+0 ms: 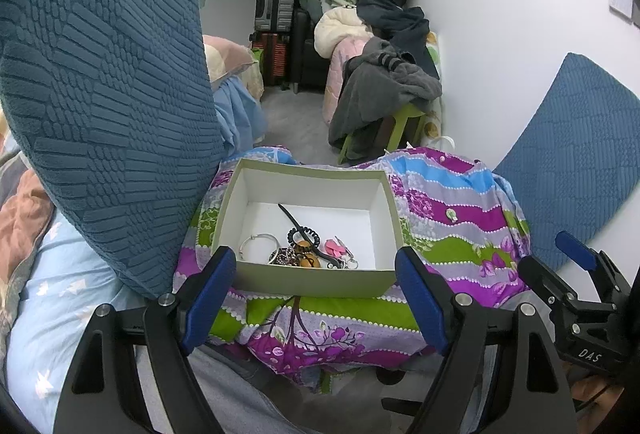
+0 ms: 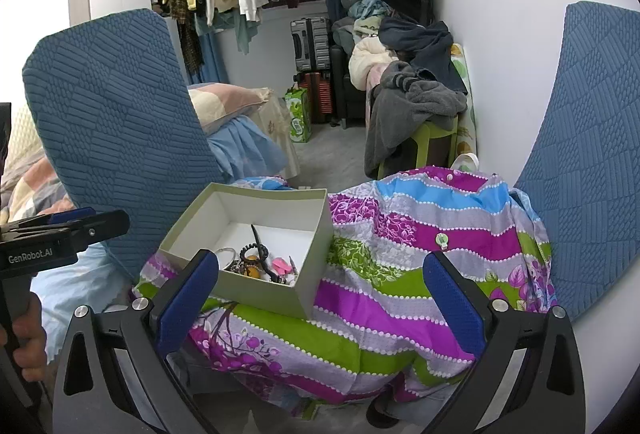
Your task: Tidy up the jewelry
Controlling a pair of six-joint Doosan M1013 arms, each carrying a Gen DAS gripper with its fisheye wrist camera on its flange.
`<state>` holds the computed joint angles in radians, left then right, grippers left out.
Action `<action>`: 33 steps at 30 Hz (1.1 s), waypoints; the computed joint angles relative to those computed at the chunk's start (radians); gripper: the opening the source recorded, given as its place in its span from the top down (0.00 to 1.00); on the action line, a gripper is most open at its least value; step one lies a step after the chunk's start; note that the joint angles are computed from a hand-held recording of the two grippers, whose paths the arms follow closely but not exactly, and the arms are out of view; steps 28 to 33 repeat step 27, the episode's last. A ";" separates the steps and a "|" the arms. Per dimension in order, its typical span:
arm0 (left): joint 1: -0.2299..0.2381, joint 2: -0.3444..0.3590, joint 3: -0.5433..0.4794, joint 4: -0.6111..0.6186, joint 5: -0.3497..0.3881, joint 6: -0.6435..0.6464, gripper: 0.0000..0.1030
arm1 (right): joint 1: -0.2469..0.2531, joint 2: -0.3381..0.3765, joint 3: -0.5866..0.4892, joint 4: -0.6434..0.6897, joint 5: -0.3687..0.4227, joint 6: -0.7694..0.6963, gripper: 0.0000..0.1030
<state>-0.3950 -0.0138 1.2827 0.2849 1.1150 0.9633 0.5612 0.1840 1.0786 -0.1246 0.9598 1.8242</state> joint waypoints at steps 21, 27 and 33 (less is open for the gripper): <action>0.013 -0.003 0.002 -0.020 0.002 0.046 0.20 | -0.006 -0.010 0.015 -0.001 -0.006 -0.015 0.00; 0.016 -0.001 0.000 -0.018 0.004 0.046 0.20 | -0.010 -0.011 0.014 0.006 -0.004 -0.019 0.00; 0.016 -0.001 0.000 -0.018 0.004 0.046 0.20 | -0.010 -0.011 0.014 0.006 -0.004 -0.019 0.00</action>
